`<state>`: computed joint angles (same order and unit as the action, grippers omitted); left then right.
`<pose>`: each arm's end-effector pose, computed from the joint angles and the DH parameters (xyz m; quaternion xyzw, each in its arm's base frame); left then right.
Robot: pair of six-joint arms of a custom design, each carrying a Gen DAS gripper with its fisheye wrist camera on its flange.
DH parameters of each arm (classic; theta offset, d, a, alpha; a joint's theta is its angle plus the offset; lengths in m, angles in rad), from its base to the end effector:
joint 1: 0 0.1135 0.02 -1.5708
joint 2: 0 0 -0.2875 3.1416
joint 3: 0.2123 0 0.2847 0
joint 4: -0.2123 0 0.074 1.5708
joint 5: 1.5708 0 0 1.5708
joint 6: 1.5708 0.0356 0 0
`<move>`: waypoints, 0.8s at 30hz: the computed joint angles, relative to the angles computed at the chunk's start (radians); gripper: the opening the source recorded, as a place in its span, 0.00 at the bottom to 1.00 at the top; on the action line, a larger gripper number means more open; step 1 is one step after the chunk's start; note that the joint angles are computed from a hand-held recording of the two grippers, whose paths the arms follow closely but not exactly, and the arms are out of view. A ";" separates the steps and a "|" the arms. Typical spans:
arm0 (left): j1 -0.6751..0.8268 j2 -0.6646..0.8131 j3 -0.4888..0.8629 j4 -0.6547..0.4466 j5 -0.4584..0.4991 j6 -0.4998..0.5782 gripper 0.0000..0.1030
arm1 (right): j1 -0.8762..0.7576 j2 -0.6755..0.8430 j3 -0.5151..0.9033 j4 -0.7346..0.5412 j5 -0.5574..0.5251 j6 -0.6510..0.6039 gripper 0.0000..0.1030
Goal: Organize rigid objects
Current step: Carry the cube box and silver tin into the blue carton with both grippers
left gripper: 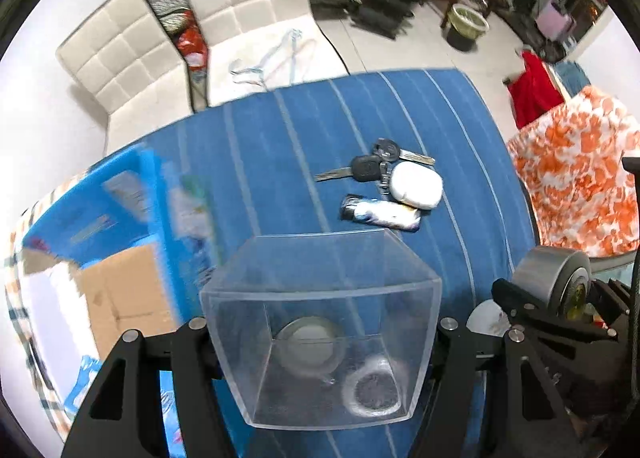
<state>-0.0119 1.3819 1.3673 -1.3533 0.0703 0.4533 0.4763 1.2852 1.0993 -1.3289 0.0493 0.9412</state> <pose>0.2672 -0.0057 0.3445 0.2327 0.9666 -0.0120 0.1064 0.2050 0.1038 0.2875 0.2309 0.9723 -0.0005 0.0373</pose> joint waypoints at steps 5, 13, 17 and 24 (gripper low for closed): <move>0.111 0.004 0.095 -0.025 0.037 0.034 0.60 | 0.170 0.033 0.171 -0.080 0.066 0.086 0.71; 0.362 0.092 0.314 -0.102 0.141 0.193 0.60 | 0.428 0.268 0.598 -0.192 0.159 0.223 0.71; 0.509 0.209 0.491 -0.173 0.199 0.290 0.60 | 0.479 0.432 0.833 -0.227 0.172 0.248 0.71; 0.636 0.446 0.686 -0.159 0.196 0.348 0.61 | 0.454 0.776 1.205 -0.195 0.080 0.198 0.71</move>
